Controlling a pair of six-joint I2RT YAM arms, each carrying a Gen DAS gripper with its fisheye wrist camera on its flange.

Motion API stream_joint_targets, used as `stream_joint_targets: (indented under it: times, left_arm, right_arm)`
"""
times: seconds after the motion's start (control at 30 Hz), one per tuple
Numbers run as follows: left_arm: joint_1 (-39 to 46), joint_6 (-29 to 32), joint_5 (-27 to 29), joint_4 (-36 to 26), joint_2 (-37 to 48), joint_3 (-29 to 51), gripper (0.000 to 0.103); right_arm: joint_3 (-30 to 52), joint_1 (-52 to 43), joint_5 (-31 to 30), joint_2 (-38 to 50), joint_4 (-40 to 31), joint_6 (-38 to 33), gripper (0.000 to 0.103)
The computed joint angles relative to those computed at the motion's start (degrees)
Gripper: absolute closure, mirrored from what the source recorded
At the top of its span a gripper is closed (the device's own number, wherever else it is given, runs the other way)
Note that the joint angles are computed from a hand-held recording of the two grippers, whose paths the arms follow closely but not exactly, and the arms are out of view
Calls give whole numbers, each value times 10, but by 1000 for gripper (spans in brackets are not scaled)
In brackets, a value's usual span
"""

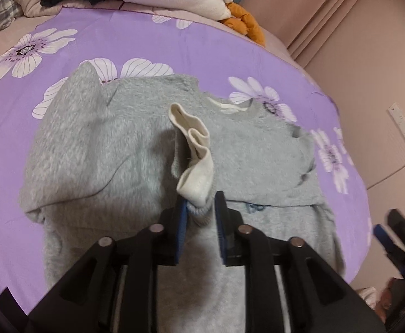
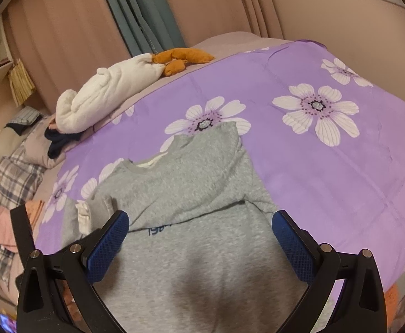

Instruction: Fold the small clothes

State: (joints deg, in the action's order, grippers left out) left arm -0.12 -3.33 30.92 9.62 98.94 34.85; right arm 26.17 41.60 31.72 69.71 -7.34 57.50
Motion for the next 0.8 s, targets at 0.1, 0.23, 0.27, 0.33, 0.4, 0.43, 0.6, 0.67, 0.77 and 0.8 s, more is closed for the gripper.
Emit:
stream_joint_targets:
  times: [0.1,0.23,0.27,0.33,0.4,0.43,0.6,0.67,0.77,0.8]
  left_arm:
    - [35,13,62,-12,-48,-20,47]
    - [89,35,101,-54,-120,-36,39]
    - [104,36,113,-57,-131,-39,38]
    - [143,54,130,-89,-158,-39,37]
    - [178,64,128,-115,-172,-36,37]
    - [192,69,121,-123,-174,-36,37]
    - [235,86,42,-119,-175,-53,38]
    - [251,100,28,-120,-160,-55,38]
    - [272,106,25,-119,-127,-48,39]
    - [278,109,24,-122,-119,-44,39]
  right_arm:
    - [2,-5,-14,13,13,-9,1]
    - [14,-12,-42,47,43,-24,1]
    - [17,-13,-51,56,51,-28,1]
    - [30,-12,-70,80,69,-42,1]
    - [54,-7,-83,111,78,-63,1]
    - [71,-4,-88,129,77,-74,1]
    - [171,9,-133,238,88,-128,1]
    - [225,14,-151,291,78,-148,3]
    - [318,23,-156,371,37,-170,7]
    - [343,25,-154,393,26,-177,9]
